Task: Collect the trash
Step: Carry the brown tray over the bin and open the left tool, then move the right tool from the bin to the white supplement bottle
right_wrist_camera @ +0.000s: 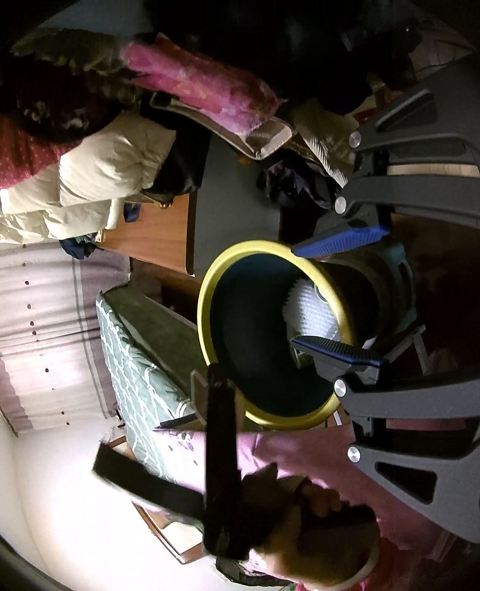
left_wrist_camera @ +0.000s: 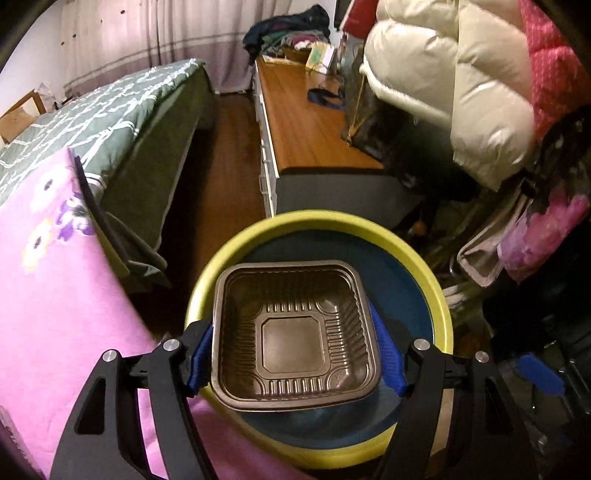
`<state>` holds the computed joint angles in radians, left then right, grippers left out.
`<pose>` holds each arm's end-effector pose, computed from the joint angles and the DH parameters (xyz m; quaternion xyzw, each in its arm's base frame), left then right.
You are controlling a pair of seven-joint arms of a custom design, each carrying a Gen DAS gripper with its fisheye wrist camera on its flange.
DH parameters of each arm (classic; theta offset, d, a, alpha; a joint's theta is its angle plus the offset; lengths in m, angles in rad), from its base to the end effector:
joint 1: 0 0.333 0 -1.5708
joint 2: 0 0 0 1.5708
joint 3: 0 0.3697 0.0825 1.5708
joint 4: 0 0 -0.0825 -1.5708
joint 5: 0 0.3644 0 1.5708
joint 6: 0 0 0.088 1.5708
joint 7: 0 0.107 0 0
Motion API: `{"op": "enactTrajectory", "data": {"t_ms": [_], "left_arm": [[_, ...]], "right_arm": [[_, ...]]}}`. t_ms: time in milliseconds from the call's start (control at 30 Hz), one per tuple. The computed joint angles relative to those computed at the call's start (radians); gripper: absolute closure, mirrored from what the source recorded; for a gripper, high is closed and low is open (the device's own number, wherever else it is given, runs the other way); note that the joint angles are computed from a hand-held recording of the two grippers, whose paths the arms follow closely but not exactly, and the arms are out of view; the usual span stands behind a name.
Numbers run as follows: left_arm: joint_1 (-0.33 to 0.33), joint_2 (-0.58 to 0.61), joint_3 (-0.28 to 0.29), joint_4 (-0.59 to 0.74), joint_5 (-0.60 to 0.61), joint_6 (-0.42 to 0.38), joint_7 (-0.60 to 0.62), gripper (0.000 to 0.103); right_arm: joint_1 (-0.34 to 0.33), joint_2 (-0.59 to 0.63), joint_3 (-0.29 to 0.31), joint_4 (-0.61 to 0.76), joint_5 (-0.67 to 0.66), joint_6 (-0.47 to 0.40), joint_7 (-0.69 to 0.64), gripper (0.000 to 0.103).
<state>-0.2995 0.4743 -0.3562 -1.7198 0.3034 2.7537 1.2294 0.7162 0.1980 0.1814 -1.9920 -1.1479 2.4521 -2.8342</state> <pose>0.5852 -0.4087 0.4519 -0.4977 0.8159 -0.2744 0.1065 0.3859 0.4732 0.4563 -0.5945 0.6972 -0.2494 0.3135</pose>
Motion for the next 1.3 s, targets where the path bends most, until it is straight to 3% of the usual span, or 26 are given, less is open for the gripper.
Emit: {"op": "enactTrajectory", "data": {"t_ms": [67, 167, 367, 633, 900, 1100, 1300], "left_arm": [[-0.006, 0.007, -0.001, 0.002, 0.005, -0.010, 0.005, 0.032], [-0.031, 0.015, 0.015, 0.010, 0.028, -0.007, -0.015, 0.014], [-0.017, -0.028, 0.004, -0.034, 0.029, 0.023, -0.021, 0.014], [0.095, -0.237, -0.022, -0.257, -0.065, 0.178, -0.030, 0.010], [0.104, -0.527, 0.094, -0.543, -0.092, 0.343, -0.114, 0.005], [0.224, -0.760, 0.127, -0.756, 0.056, 0.416, -0.335, 0.005], [0.405, -1.015, 0.122, -0.937, 0.156, 0.378, -0.481, 0.005]], "right_arm": [[0.002, -0.009, 0.001, -0.010, -0.006, -0.004, 0.013, 0.061], [0.002, -0.019, 0.004, -0.021, -0.010, -0.009, 0.028, 0.061], [-0.002, -0.034, 0.011, -0.035, -0.017, -0.015, 0.046, 0.061], [-0.003, -0.010, 0.016, -0.013, -0.003, 0.001, 0.021, 0.060], [0.025, 0.062, 0.006, 0.081, 0.031, 0.017, -0.085, 0.061], [0.069, 0.156, -0.007, 0.221, 0.066, 0.031, -0.243, 0.060], [0.123, 0.297, -0.024, 0.428, 0.149, 0.072, -0.463, 0.060]]}}
